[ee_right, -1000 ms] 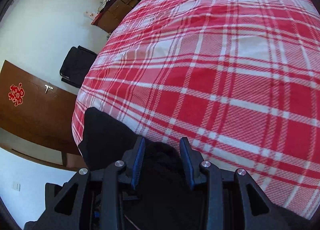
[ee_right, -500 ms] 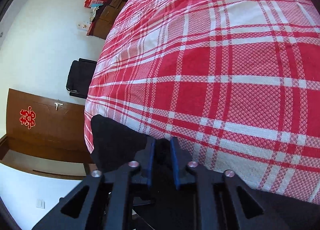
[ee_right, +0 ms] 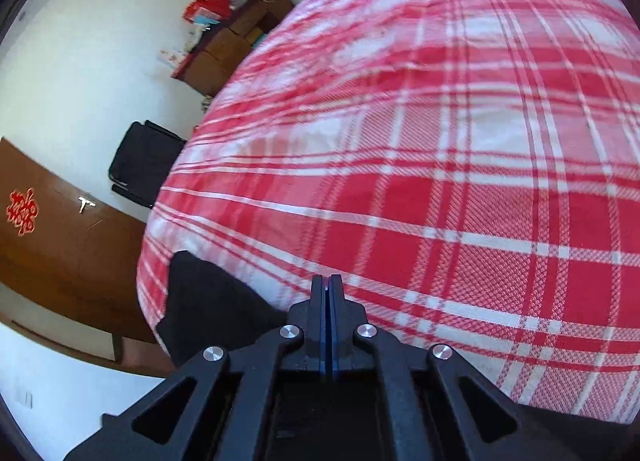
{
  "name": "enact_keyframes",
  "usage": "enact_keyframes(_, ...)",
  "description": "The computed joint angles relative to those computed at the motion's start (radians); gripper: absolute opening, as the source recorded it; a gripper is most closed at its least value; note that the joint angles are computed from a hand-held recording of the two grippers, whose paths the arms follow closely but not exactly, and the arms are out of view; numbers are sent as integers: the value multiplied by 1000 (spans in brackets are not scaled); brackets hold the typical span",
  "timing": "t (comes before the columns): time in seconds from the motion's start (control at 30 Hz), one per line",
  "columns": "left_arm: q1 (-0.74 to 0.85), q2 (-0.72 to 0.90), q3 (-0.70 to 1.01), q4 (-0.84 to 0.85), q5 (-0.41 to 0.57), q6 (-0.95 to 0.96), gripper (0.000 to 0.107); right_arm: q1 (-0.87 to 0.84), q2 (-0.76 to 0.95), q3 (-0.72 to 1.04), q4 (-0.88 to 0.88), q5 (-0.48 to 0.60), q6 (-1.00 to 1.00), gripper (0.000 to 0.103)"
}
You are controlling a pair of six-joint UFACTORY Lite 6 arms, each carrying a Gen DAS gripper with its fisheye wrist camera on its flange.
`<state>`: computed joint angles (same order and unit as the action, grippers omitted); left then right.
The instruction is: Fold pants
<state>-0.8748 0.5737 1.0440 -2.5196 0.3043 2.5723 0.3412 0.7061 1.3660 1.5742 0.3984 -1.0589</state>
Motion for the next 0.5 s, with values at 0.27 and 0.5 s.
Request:
enact_keyframes(0.27,2,-3,-1,8,7,4,62,-34,87,47,-44,22,17,1)
enact_keyframes(0.5,4,-101,-91,-97,16,117,62,-10,-198,-179,-111,-118,-24,21)
